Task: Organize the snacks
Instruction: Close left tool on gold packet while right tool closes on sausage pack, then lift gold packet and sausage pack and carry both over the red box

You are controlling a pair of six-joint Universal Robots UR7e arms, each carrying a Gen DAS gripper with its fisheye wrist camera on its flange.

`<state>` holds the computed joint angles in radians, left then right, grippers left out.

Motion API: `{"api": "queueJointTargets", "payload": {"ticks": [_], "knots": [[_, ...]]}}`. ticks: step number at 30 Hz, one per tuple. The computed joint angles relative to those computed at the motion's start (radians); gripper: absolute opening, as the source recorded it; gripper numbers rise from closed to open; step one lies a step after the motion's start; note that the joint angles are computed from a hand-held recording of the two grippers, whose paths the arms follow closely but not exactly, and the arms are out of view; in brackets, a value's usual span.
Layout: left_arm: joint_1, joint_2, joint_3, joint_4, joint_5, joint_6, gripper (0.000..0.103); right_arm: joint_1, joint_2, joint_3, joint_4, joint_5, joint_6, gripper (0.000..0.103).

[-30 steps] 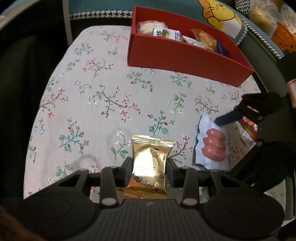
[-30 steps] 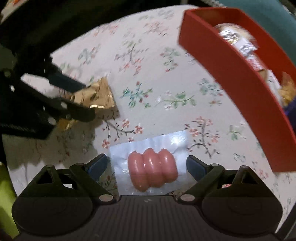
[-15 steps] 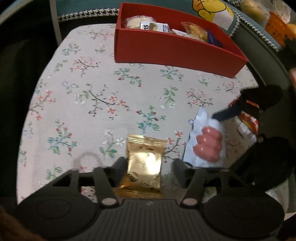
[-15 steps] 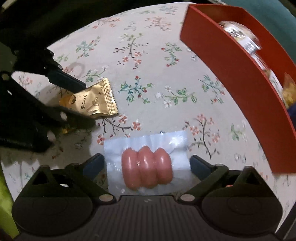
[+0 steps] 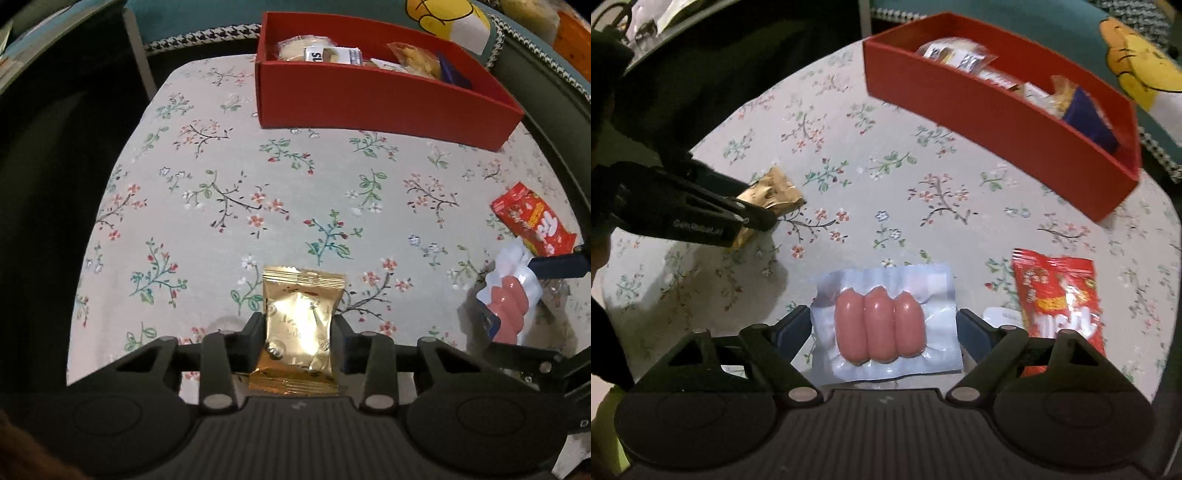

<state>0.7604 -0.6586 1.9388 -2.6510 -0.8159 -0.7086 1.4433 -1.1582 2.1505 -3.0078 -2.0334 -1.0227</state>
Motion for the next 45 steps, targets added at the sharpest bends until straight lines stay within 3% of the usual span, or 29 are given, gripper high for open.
{"api": "queueJointTargets", "payload": {"ticks": [8,18,45], "knots": [[-0.043,-0.011,0.020,-0.074,0.004,0.014,0.068,-0.019,-0.045,0.031,-0.034,0.043,0.046,0.080],[-0.040,-0.004,0.011,-0.124,-0.022,0.034,0.068,-0.020,-0.054,0.043,-0.074,0.090,0.084,0.077],[-0.051,0.067,-0.143,-0.113,0.082,0.118,0.068,0.014,-0.017,-0.060,-0.158,0.162,0.165,0.078]]}}
